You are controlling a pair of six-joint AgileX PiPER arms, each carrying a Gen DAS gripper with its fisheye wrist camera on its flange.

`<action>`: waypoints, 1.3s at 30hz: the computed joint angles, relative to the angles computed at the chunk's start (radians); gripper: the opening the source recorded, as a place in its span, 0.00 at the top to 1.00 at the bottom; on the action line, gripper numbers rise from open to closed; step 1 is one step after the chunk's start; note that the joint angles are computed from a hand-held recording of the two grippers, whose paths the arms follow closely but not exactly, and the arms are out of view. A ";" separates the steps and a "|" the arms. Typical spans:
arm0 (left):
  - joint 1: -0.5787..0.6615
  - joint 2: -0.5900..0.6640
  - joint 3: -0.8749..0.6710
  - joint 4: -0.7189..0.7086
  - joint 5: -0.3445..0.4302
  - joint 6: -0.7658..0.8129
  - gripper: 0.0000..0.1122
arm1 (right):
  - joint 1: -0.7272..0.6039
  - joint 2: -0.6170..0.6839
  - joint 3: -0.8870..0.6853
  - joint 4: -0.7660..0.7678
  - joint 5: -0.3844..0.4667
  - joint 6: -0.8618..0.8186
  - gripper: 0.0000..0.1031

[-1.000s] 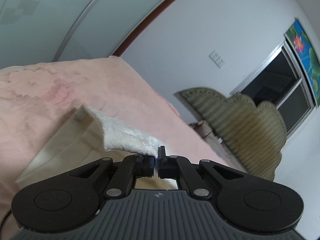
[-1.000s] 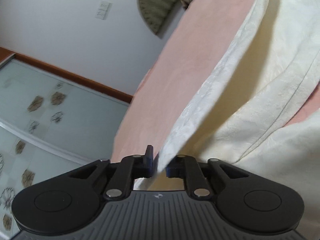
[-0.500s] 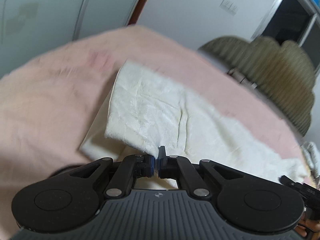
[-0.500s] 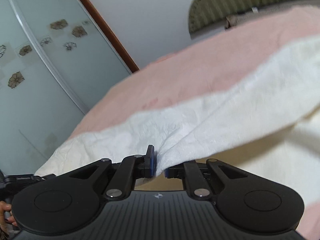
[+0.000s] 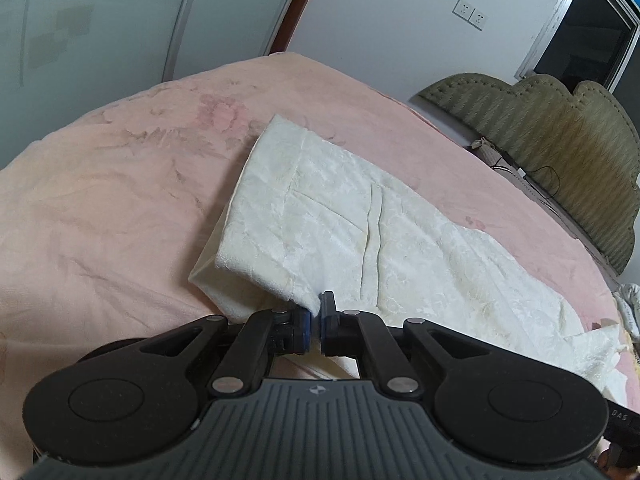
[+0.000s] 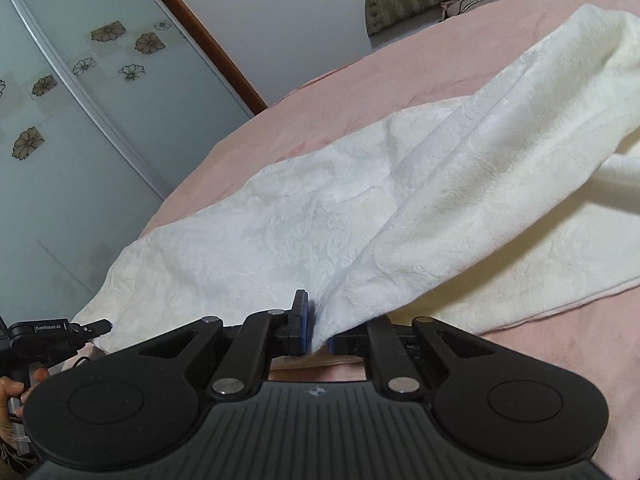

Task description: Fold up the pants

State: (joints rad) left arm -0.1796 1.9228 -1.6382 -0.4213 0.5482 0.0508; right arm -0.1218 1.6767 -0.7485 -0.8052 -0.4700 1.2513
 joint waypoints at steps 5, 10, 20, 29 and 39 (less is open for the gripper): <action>-0.036 -0.031 0.053 0.120 -0.057 -0.088 0.93 | 0.047 -0.003 0.018 0.182 0.019 -0.217 0.92; -0.060 -0.088 0.099 0.239 -0.042 -0.203 0.89 | 0.005 0.010 0.038 0.118 -0.057 -0.138 0.92; -0.229 -0.169 0.096 0.202 -0.075 -0.047 0.62 | -0.073 0.039 0.056 -0.004 -0.183 0.016 0.92; -0.461 0.231 -0.405 0.216 0.104 -0.037 0.62 | -0.386 -0.164 0.163 -0.427 -0.286 0.358 0.85; -0.627 0.223 -0.177 0.730 -0.164 -0.342 0.50 | -0.732 -0.164 0.008 -0.391 0.215 0.166 0.15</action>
State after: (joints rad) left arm -0.8062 2.1458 -1.8149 0.3084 0.3843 -0.2913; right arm -0.8543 1.5129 -0.7405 -1.1964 -0.2548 1.4171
